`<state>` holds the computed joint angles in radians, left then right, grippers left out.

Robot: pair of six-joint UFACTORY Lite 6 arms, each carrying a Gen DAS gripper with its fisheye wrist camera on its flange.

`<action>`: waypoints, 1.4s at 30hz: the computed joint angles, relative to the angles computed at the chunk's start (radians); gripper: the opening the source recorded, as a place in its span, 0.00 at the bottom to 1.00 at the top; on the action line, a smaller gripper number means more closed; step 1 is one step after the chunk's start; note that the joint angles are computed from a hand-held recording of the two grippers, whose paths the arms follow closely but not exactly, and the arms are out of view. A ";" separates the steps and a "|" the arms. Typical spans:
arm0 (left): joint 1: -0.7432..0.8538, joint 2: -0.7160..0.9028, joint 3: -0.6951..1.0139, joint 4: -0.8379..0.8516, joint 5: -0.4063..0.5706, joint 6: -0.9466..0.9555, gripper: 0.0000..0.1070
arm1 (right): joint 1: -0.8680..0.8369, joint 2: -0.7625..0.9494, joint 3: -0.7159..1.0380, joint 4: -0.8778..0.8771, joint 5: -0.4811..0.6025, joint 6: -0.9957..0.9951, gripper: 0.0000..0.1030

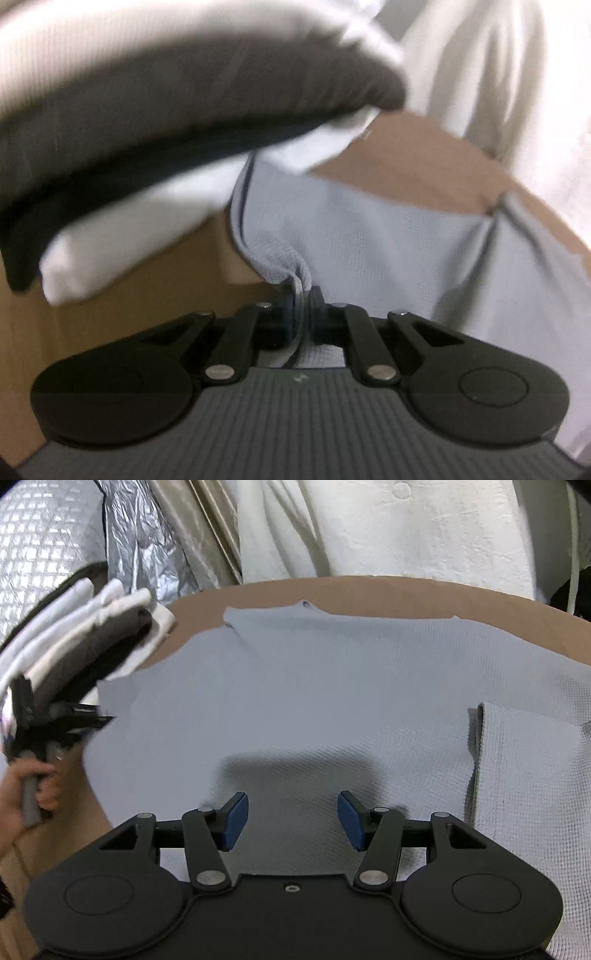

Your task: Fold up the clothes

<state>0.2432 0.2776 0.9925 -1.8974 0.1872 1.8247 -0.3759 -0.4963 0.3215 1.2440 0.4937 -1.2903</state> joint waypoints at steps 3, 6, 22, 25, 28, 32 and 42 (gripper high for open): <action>-0.010 -0.129 -0.068 -0.199 0.078 0.251 0.07 | -0.005 0.053 0.014 0.050 0.023 -0.090 0.58; -0.038 -0.296 -0.171 -0.145 0.191 0.276 0.07 | -0.065 0.120 0.044 0.087 0.147 -0.154 0.58; -0.215 -0.162 -0.114 0.435 0.235 -0.161 0.56 | -0.205 0.138 0.060 -0.016 0.279 -0.086 0.58; -0.106 -0.215 -0.117 0.397 0.352 -0.169 0.77 | -0.229 0.169 0.079 0.002 0.288 -0.086 0.58; 0.002 -0.301 -0.171 0.292 0.376 -0.105 0.88 | -0.245 0.187 0.093 0.017 0.292 -0.081 0.58; 0.035 -0.165 -0.064 0.345 0.365 -0.185 0.91 | -0.269 0.168 0.092 0.024 0.320 -0.088 0.59; -0.052 0.221 0.308 0.728 0.332 -0.696 0.90 | -0.220 0.142 0.073 0.024 0.268 -0.079 0.59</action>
<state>0.1910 0.4990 1.3003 -1.1693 0.5193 1.1283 -0.5959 -0.3539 0.3946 1.2678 0.7616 -1.3694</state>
